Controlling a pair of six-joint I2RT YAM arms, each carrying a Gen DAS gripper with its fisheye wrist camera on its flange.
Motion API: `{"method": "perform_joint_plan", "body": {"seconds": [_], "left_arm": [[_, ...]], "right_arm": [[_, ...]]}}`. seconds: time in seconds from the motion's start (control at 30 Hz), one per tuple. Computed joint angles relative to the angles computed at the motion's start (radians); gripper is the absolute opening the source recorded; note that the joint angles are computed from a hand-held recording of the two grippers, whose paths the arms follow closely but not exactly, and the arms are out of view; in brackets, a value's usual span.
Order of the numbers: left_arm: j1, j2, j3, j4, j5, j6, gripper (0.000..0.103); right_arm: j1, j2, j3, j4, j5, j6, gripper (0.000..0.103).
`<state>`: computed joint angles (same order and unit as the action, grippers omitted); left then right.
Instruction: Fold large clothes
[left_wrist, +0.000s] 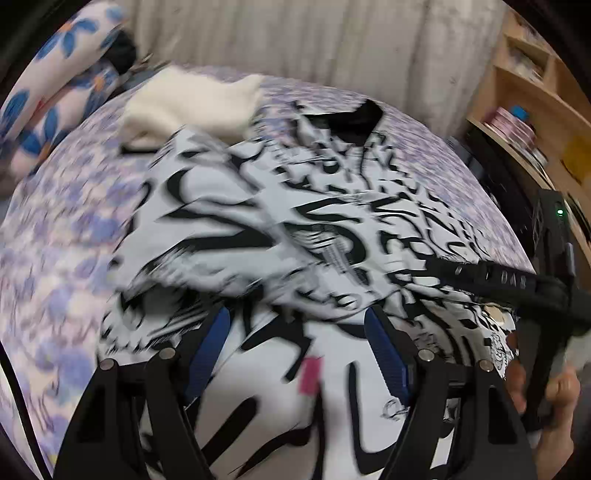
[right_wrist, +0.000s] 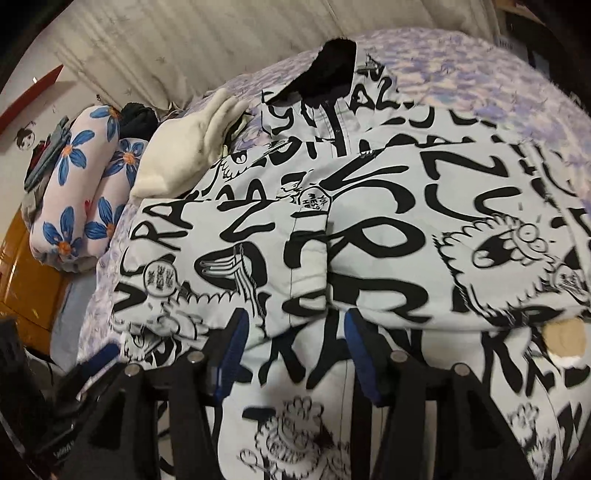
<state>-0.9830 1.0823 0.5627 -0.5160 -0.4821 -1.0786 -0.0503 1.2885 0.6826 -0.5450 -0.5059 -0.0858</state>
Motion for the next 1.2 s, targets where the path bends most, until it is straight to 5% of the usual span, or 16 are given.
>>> {"method": "perform_joint_plan", "body": {"seconds": [0.23, 0.37, 0.43, 0.47, 0.67, 0.8, 0.93, 1.13, 1.2], "left_arm": [[0.095, -0.124, -0.158, -0.020, 0.057, -0.063, 0.074], [0.176, -0.148, -0.218, 0.037, 0.116, -0.036, 0.074], [0.203, -0.149, -0.233, 0.054, 0.132, -0.029, 0.074], [0.209, -0.148, -0.237, 0.062, 0.132, -0.033, 0.074], [0.180, -0.190, -0.220, 0.020, 0.071, -0.054, 0.074], [0.185, -0.191, -0.203, 0.003, 0.060, -0.029, 0.074], [0.278, -0.152, -0.177, 0.017, 0.111, 0.075, 0.074], [0.621, 0.021, -0.111, 0.122, 0.356, 0.385, 0.077], [0.697, 0.146, -0.057, 0.165, 0.420, 0.467, 0.077]], "right_arm": [[0.052, 0.305, 0.108, 0.077, 0.009, 0.057, 0.054], [0.132, 0.325, 0.109, 0.140, 0.042, 0.085, 0.054], [0.188, 0.294, 0.129, 0.118, 0.085, 0.064, 0.011], [0.206, 0.244, 0.132, 0.112, 0.086, 0.057, 0.007], [0.068, 0.014, 0.210, 0.082, 0.054, 0.073, 0.004], [-0.057, 0.051, 0.242, 0.065, 0.117, 0.024, 0.004], [-0.095, 0.208, 0.242, 0.010, 0.261, -0.099, 0.017], [-0.210, 0.321, 0.230, -0.038, 0.103, -0.248, 0.071], [-0.225, 0.355, 0.258, -0.047, 0.067, -0.241, 0.079]]}}
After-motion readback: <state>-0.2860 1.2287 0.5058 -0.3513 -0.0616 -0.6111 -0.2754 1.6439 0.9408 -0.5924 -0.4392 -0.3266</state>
